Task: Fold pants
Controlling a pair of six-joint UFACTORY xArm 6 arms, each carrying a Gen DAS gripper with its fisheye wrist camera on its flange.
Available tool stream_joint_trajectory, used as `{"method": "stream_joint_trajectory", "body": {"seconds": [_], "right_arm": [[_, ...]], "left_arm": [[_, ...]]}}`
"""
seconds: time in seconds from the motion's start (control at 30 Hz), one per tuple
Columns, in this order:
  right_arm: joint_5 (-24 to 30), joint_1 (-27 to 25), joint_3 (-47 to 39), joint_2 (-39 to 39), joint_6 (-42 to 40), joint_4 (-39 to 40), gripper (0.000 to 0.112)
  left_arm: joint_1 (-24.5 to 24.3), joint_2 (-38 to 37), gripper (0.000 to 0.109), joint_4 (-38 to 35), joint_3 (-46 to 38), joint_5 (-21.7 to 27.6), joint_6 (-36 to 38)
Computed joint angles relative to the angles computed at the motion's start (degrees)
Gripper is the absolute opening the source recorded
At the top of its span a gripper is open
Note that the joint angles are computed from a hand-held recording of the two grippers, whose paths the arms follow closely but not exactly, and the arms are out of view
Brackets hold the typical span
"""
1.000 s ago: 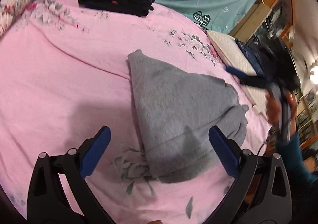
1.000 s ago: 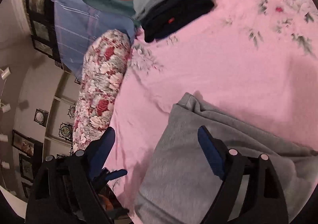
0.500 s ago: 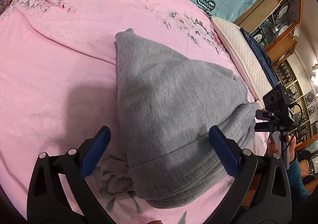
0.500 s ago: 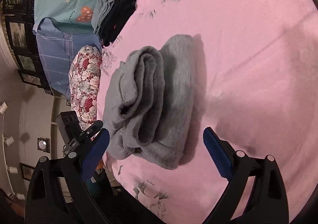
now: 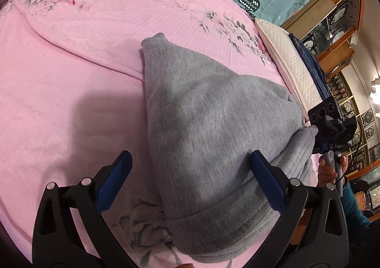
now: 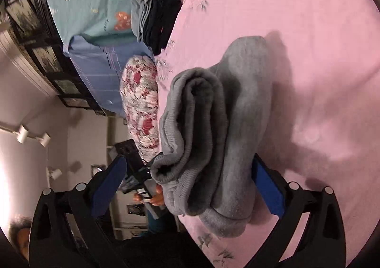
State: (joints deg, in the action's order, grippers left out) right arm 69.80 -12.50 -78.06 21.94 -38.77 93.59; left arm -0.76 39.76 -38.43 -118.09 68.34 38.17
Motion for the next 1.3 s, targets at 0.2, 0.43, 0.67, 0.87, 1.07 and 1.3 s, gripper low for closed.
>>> {"method": "stream_joint_trajectory", "body": {"seconds": [0.2,0.43,0.67,0.87,1.07,1.3], "right_arm": [[-9.76,5.86,-6.86,1.51,3.95,-10.83,0.102],[-16.64,7.75,-2.75,-3.64,-1.70,-23.02,0.063],[-15.10,6.65,-0.70,-3.94,-5.66,-19.12,0.062],[-14.24,6.22,0.24,-4.88,-4.85,-19.91,0.064],[-14.76,6.71,0.30,-5.00,-3.77,-19.89,0.067],[-14.77,6.92,-0.37,-4.59,-3.27,-20.16,0.069]], "left_arm": [[0.24,1.23,0.101,-0.84,-1.41,1.76,-1.10],[0.37,6.00,0.101,-1.92,-8.36,5.94,-3.57],[-0.80,7.27,0.101,-0.62,-10.36,6.07,-3.27],[-0.87,7.61,0.101,-0.23,-10.89,6.25,-2.73],[-1.16,7.63,0.101,0.61,-11.06,6.00,-2.36],[-1.99,5.54,0.101,2.70,-7.65,3.23,-1.42]]}}
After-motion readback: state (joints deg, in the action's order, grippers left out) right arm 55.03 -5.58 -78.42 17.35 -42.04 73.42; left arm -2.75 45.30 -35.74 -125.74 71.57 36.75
